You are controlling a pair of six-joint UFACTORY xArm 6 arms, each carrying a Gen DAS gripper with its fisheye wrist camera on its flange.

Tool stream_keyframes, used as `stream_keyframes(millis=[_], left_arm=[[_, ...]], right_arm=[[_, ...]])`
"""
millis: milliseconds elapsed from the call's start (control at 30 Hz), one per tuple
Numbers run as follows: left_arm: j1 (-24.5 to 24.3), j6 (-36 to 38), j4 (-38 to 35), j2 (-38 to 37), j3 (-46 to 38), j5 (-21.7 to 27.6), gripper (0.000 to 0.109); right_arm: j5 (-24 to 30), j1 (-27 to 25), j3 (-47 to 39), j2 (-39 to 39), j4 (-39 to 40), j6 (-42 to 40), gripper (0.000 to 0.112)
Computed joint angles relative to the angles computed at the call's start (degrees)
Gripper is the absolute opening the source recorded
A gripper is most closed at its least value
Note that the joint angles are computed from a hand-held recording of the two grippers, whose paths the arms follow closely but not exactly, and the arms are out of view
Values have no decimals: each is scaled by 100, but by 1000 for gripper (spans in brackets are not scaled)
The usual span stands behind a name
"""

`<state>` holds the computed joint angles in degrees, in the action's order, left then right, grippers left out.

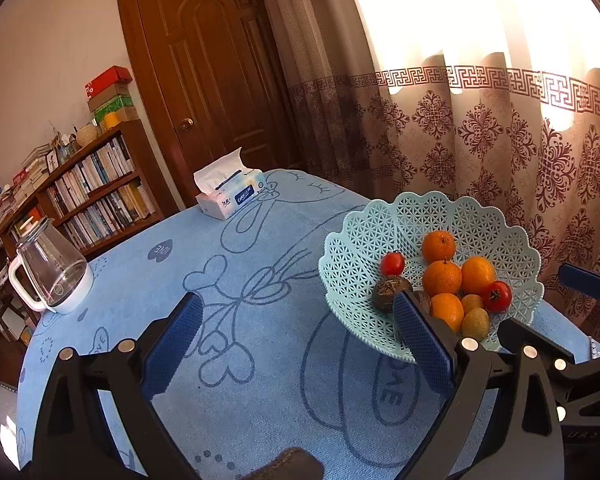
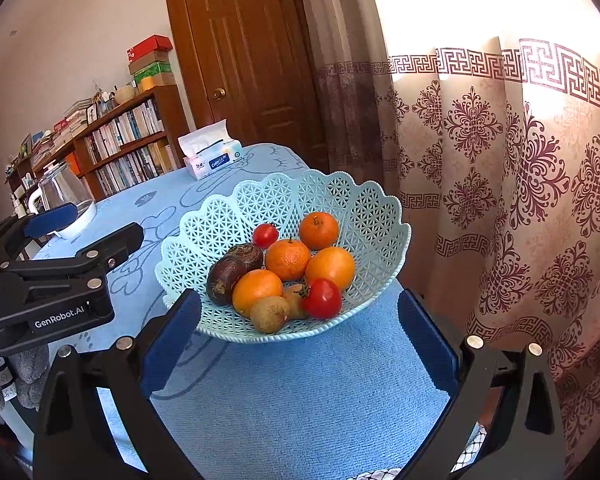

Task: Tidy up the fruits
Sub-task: 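Withdraw both tools from the basket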

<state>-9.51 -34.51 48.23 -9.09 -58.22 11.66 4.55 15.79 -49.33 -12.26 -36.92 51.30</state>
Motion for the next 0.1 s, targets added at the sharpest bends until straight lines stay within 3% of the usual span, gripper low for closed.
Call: stream_keyframes(millis=[100], left_arm=[[52, -62, 106, -51, 58, 35, 95]], right_arm=[[29, 10, -8, -5, -48, 52, 100]])
